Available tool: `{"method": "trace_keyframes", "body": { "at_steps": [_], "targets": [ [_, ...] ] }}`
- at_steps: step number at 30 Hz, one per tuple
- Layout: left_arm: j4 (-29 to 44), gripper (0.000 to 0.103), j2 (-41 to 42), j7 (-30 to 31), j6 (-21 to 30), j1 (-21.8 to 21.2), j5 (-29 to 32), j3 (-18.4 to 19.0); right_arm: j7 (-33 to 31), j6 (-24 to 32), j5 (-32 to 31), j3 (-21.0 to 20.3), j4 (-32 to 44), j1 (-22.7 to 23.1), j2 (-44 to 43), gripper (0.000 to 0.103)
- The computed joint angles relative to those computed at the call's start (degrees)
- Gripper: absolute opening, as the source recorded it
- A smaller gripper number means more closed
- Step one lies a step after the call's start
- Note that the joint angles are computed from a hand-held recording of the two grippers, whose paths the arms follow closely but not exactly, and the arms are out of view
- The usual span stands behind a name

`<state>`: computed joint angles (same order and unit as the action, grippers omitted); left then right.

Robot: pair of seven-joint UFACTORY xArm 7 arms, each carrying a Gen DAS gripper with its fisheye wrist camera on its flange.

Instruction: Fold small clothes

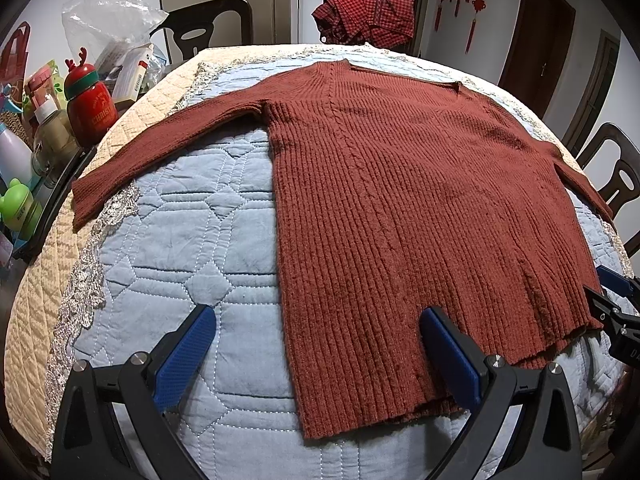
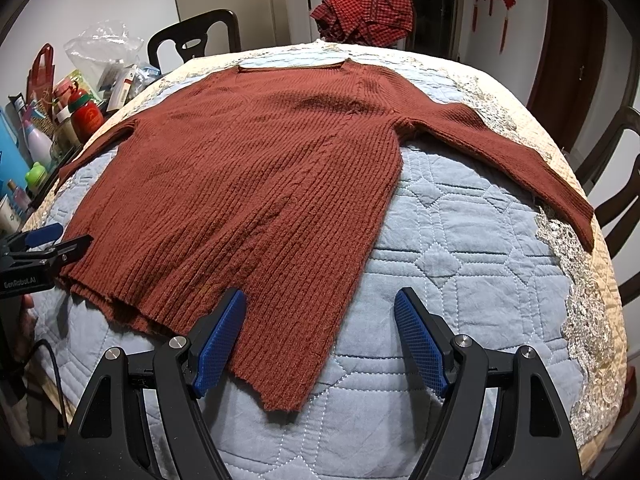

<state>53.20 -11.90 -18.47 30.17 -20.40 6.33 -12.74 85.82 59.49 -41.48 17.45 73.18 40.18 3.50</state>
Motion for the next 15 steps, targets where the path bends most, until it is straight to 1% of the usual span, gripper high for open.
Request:
{"method": "trace_keyframes", "body": {
  "at_steps": [15],
  "targets": [
    [0.37, 0.103, 0.25, 0.23, 0.15, 0.03, -0.06, 0.12, -0.31, 0.28, 0.04, 0.0, 0.41, 0.15, 0.25, 0.077]
  ]
}}
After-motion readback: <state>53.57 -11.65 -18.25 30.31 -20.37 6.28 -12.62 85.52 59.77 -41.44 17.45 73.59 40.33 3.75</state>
